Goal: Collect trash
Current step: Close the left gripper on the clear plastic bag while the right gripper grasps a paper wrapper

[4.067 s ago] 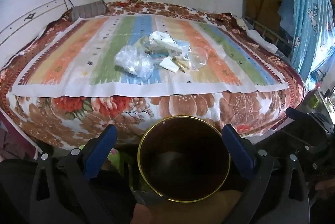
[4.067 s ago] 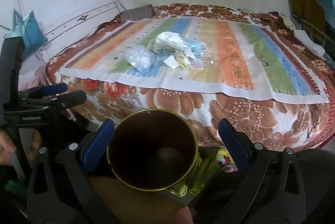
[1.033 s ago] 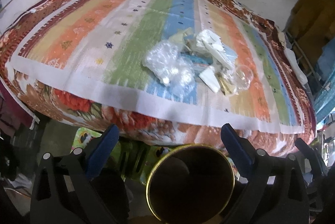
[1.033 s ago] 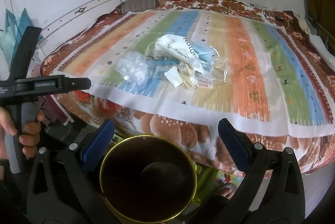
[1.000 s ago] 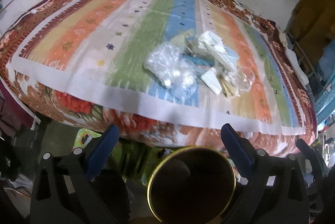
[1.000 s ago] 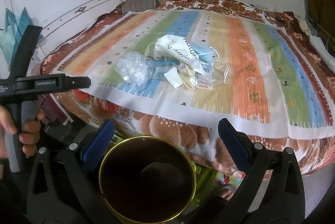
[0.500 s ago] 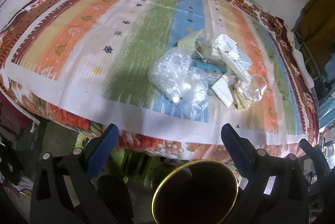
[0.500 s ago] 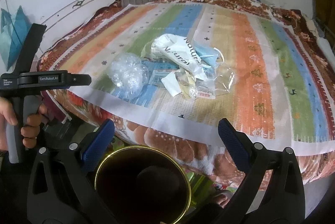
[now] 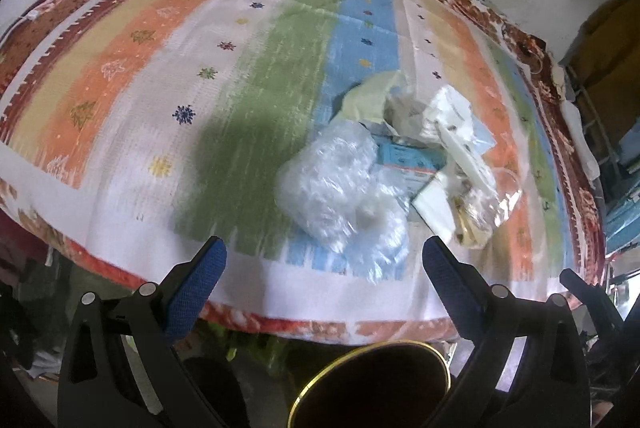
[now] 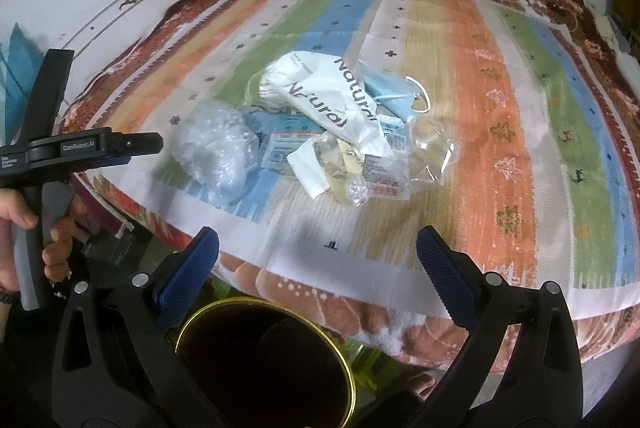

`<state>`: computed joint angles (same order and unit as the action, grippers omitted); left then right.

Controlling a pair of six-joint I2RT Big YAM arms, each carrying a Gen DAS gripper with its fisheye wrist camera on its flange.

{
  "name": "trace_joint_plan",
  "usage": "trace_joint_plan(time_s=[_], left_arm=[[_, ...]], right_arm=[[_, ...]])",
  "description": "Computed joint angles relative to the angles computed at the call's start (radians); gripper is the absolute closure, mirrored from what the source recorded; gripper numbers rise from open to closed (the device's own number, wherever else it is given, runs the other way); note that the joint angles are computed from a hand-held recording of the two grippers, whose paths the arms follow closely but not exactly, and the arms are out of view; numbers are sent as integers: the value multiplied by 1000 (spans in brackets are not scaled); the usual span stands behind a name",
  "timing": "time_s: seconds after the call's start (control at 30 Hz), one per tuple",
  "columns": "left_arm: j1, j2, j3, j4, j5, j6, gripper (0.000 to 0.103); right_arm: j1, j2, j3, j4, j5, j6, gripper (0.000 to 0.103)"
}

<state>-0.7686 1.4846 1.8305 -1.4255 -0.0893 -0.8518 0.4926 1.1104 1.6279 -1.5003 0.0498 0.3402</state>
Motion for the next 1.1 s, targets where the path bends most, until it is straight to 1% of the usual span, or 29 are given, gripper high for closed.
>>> trace_joint_plan(time_s=[0.07, 0.13, 0.27, 0.33, 0.47, 0.5, 0.53, 0.57, 0.7, 0.77, 0.83, 0.9, 1.0, 1.07, 1.1], left_arm=[[16, 9, -2, 0, 20, 1, 8], [33, 11, -10, 14, 49, -3, 8], [49, 20, -7, 33, 85, 8, 9], [52, 38, 9, 26, 93, 34, 13], [63, 68, 33, 5, 106, 65, 20], [68, 73, 35, 5, 112, 69, 22], [73, 77, 38, 6, 118, 72, 26], [77, 77, 37, 9, 123, 75, 29], [90, 87, 38, 18, 144, 81, 40], [94, 96, 44, 15, 151, 88, 48], [96, 103, 47, 14, 158, 96, 51], [96, 112, 56, 10, 156, 105, 53], [98, 118, 59, 15, 166, 108, 60], [98, 127, 66, 11, 171, 116, 72], [97, 129, 69, 11, 170, 119, 76]], right_arm=[[-25, 20, 2, 2, -25, -16, 10], [-43, 34, -2, 5, -49, -28, 14], [-63, 62, -4, 6, -78, -44, 14], [-70, 76, -3, 8, -86, -51, 17], [-88, 102, -4, 12, -98, -57, 19], [-96, 111, -5, 13, -108, -59, 23], [-101, 117, -3, 11, -114, -61, 26], [-106, 126, -2, 12, -119, -63, 26], [-124, 152, 0, 13, -141, -74, 40], [-129, 161, 0, 13, -147, -81, 44], [-132, 175, 2, 12, -148, -90, 50], [-133, 184, 3, 10, -148, -96, 54], [-131, 197, 4, 6, -144, -106, 60], [-128, 204, 4, 3, -138, -112, 66], [-127, 208, 2, 1, -136, -115, 72]])
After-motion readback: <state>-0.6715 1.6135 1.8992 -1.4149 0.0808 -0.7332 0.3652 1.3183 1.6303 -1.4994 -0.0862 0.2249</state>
